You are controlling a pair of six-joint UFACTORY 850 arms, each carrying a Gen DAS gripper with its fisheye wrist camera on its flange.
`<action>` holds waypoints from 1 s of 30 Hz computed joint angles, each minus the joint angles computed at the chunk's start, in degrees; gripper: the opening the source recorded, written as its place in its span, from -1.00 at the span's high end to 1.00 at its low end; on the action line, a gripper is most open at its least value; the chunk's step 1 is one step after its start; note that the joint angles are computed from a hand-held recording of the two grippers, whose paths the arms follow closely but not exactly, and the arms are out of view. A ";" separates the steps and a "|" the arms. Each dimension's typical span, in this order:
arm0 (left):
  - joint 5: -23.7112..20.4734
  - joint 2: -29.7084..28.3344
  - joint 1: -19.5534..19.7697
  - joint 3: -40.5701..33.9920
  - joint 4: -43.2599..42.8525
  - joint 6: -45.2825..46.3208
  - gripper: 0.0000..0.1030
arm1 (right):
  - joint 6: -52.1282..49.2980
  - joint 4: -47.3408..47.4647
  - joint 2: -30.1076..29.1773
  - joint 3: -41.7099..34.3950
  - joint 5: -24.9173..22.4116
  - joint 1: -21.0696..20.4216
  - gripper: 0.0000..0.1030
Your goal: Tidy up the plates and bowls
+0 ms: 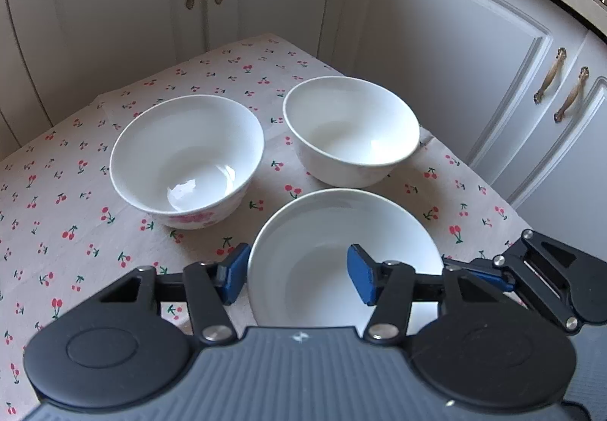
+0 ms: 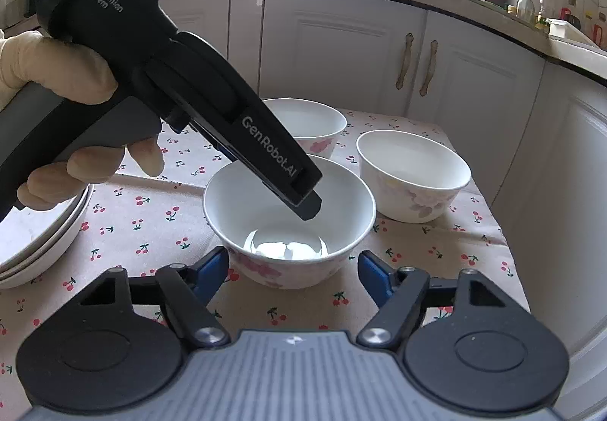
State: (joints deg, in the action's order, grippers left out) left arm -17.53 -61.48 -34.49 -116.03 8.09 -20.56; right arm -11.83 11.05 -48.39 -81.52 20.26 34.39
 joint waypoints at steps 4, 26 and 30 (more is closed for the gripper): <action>-0.46 -0.46 0.05 -0.80 -0.80 1.37 -0.02 | 1.37 -1.50 -0.17 -0.05 0.29 -0.08 -0.51; 2.46 4.92 -1.67 6.88 9.48 -9.07 -0.02 | 7.35 -7.19 4.12 4.72 1.47 -0.12 -0.51; 3.85 8.10 -2.73 12.14 16.55 -17.21 -0.02 | 10.75 -11.67 6.55 7.79 1.90 -0.07 -0.51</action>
